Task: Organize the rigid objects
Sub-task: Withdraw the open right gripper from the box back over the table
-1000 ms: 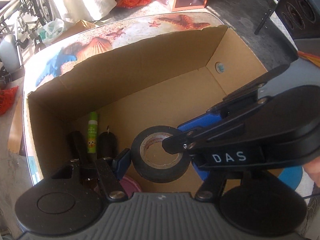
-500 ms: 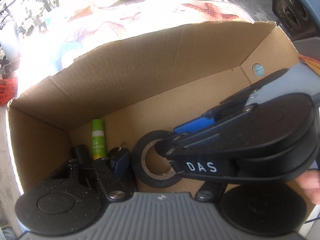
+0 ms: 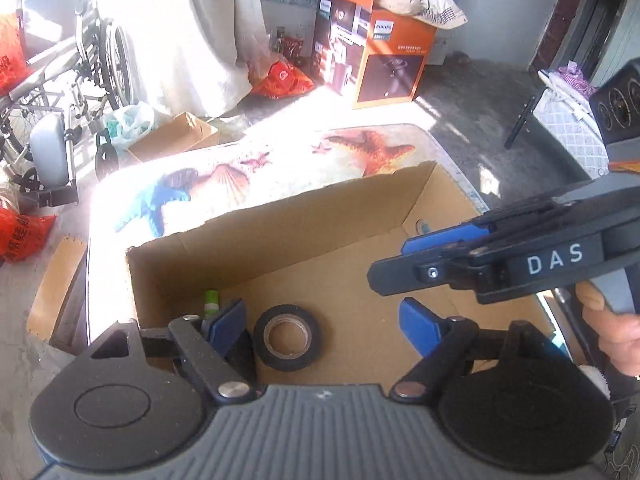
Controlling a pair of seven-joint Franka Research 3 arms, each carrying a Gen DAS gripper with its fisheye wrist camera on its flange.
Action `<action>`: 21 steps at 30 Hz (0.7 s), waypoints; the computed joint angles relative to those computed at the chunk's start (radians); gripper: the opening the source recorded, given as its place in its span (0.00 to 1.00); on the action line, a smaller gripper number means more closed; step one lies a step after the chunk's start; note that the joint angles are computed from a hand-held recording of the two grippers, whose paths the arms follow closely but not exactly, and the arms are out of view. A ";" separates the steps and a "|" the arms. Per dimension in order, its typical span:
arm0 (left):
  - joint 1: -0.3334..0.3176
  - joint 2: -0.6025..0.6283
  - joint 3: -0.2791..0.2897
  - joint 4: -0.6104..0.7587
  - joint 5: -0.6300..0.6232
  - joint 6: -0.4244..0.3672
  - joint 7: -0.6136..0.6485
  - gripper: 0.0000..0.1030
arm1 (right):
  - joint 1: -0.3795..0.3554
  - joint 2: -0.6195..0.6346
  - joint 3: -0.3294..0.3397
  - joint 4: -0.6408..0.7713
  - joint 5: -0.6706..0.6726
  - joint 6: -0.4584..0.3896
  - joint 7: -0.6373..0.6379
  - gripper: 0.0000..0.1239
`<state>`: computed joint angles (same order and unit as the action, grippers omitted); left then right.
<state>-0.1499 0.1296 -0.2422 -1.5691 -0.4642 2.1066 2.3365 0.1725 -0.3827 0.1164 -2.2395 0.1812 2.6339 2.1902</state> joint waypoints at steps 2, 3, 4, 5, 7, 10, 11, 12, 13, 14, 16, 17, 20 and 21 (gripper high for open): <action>0.030 -0.110 0.014 -0.095 -0.125 0.018 0.091 0.88 | -0.032 -0.121 0.053 -0.063 -0.070 0.017 0.056 0.44; 0.034 -0.158 0.031 -0.137 -0.173 0.023 0.130 0.89 | -0.048 -0.175 0.080 -0.091 -0.096 0.027 0.083 0.50; 0.033 -0.206 0.052 -0.183 -0.220 0.029 0.177 0.89 | -0.068 -0.247 0.112 -0.123 -0.125 0.027 0.115 0.58; 0.027 -0.258 0.073 -0.232 -0.260 0.038 0.216 0.90 | -0.080 -0.301 0.131 -0.143 -0.143 0.021 0.132 0.63; 0.007 -0.339 0.117 -0.311 -0.312 0.049 0.280 0.92 | -0.120 -0.424 0.203 -0.189 -0.188 0.003 0.191 0.78; -0.033 -0.475 0.169 -0.466 -0.367 0.083 0.351 0.96 | -0.139 -0.567 0.282 -0.230 -0.229 -0.082 0.248 0.82; -0.045 -0.514 0.185 -0.514 -0.376 0.086 0.359 0.96 | -0.144 -0.599 0.310 -0.231 -0.241 -0.131 0.269 0.82; -0.055 -0.545 0.200 -0.560 -0.379 0.092 0.363 0.96 | -0.146 -0.624 0.339 -0.230 -0.253 -0.181 0.290 0.82; -0.065 -0.560 0.223 -0.593 -0.384 0.088 0.380 0.96 | -0.145 -0.638 0.367 -0.228 -0.267 -0.229 0.306 0.82; -0.073 -0.586 0.241 -0.639 -0.387 0.075 0.376 0.96 | -0.140 -0.650 0.390 -0.225 -0.281 -0.278 0.319 0.82; -0.081 -0.615 0.270 -0.705 -0.392 0.056 0.362 0.96 | -0.130 -0.657 0.444 -0.208 -0.310 -0.375 0.350 0.82; -0.083 -0.627 0.279 -0.737 -0.398 0.060 0.359 0.96 | -0.124 -0.649 0.463 -0.200 -0.324 -0.410 0.361 0.82; -0.083 -0.647 0.279 -0.812 -0.414 0.118 0.325 0.96 | -0.105 -0.619 0.518 -0.191 -0.370 -0.468 0.407 0.82; -0.084 -0.649 0.285 -0.826 -0.413 0.125 0.315 0.96 | -0.100 -0.607 0.533 -0.190 -0.387 -0.478 0.421 0.82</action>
<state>-0.2335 -0.5195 0.0424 -2.3954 -0.8770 2.2314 2.6517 0.0725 -0.9899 0.6495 -2.4290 -0.2058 2.1563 2.6112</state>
